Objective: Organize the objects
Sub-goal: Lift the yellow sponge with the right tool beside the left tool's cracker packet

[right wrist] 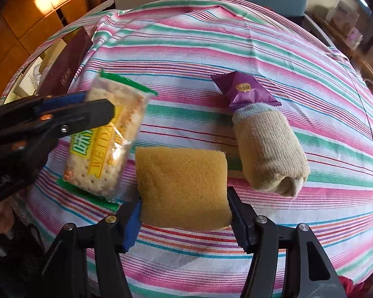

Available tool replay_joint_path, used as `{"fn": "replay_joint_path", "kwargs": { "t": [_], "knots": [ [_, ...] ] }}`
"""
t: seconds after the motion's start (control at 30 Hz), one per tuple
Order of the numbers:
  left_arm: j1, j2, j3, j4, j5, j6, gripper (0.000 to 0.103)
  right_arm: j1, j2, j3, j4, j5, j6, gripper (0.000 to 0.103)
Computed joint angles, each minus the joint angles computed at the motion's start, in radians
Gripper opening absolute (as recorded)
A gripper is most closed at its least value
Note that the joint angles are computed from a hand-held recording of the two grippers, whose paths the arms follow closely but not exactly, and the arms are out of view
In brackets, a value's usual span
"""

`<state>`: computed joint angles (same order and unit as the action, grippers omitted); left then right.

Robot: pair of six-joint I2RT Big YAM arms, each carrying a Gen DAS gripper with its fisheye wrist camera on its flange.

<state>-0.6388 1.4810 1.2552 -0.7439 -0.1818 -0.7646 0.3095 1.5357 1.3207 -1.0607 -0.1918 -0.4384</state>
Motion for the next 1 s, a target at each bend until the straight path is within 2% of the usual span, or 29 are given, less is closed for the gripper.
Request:
{"fn": "replay_joint_path", "kwargs": {
  "t": [0.07, 0.13, 0.2, 0.23, 0.33, 0.4, 0.6, 0.8, 0.9, 0.93, 1.0],
  "knots": [
    [0.011, 0.018, 0.013, -0.02, 0.032, -0.011, 0.044, 0.0, 0.001, 0.001, 0.0, 0.001, -0.001, 0.062],
    [0.007, 0.027, 0.023, -0.039, 0.026, -0.012, 0.046, 0.002, -0.003, -0.003, -0.001, 0.002, 0.004, 0.063],
    [0.002, 0.039, 0.035, -0.065, 0.021, -0.015, 0.054, 0.002, -0.004, -0.004, -0.001, 0.003, 0.007, 0.064],
    [-0.002, 0.044, 0.042, -0.076, 0.019, -0.018, 0.054, 0.002, -0.005, -0.004, 0.0, 0.007, 0.008, 0.064],
    [-0.025, 0.057, 0.07, -0.117, -0.021, -0.007, 0.054, 0.007, -0.023, -0.022, 0.027, 0.038, 0.012, 0.064],
    [-0.039, 0.067, 0.083, -0.138, -0.039, 0.006, 0.059, 0.011, -0.031, -0.036, 0.056, 0.102, 0.032, 0.064],
    [-0.048, 0.111, 0.126, -0.18, -0.074, 0.025, 0.064, -0.012, -0.002, -0.006, 0.036, 0.102, 0.06, 0.065],
    [-0.047, 0.135, 0.141, -0.187, -0.112, 0.06, 0.064, -0.021, 0.006, 0.004, 0.024, 0.097, 0.066, 0.073],
    [-0.047, 0.118, 0.111, -0.148, -0.117, 0.059, 0.062, -0.022, 0.011, 0.008, 0.02, 0.1, 0.066, 0.075],
    [-0.047, 0.114, 0.105, -0.14, -0.122, 0.059, 0.06, -0.021, 0.013, 0.011, 0.019, 0.101, 0.067, 0.076],
    [-0.05, 0.109, 0.098, -0.143, -0.144, 0.065, 0.05, -0.029, 0.005, 0.003, 0.018, 0.103, 0.063, 0.079]
  ]
}}
